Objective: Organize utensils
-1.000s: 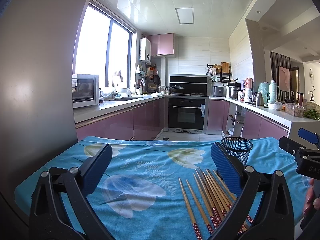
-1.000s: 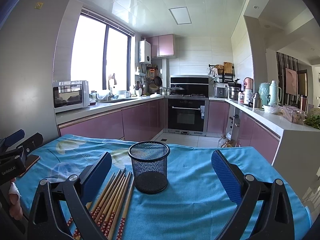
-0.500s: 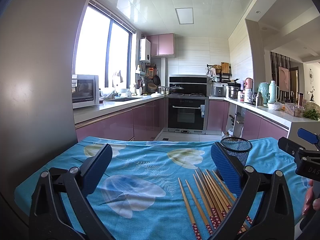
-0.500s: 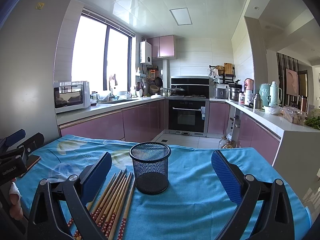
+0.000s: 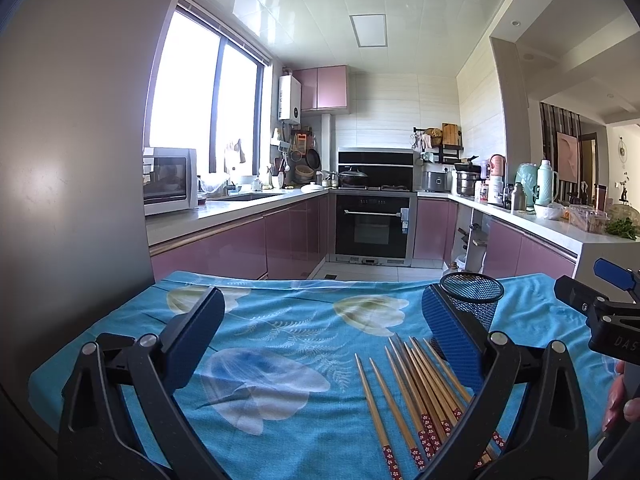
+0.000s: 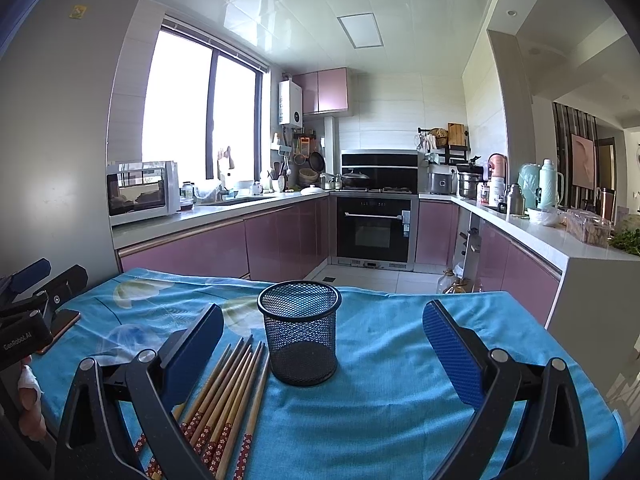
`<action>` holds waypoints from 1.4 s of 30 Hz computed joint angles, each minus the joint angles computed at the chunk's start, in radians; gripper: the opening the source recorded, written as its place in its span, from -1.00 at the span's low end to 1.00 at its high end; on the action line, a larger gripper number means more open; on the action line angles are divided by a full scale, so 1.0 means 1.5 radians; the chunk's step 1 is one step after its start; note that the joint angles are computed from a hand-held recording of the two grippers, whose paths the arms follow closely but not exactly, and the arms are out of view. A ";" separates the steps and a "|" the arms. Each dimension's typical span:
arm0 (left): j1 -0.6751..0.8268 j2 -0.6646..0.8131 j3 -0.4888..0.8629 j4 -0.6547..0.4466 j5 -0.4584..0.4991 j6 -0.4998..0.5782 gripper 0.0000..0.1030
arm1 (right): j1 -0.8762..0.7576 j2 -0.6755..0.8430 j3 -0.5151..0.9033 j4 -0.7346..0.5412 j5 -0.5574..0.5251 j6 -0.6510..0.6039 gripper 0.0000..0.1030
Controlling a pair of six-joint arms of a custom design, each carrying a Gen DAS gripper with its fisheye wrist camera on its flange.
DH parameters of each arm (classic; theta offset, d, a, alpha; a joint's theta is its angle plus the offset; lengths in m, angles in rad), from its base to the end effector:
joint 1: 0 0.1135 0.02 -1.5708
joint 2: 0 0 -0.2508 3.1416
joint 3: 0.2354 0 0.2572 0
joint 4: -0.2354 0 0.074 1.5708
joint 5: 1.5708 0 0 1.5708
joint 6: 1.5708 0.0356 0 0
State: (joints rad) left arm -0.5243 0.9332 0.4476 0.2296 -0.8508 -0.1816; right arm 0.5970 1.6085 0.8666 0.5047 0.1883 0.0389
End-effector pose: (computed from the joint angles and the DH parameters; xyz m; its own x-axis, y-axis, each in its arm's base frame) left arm 0.1988 -0.0841 0.2267 -0.1615 -0.0442 -0.9859 -0.3342 0.9424 0.0125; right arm 0.3017 0.1970 0.2137 -0.2098 -0.0964 -0.9730 -0.3939 0.9191 -0.0061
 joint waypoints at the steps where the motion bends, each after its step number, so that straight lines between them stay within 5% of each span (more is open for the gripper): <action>1: 0.000 0.000 0.000 0.000 -0.001 0.000 0.89 | -0.001 0.001 0.000 0.001 -0.002 0.001 0.88; 42: 0.027 0.022 0.008 -0.008 0.037 -0.012 0.89 | -0.009 0.012 0.004 -0.006 -0.017 0.011 0.88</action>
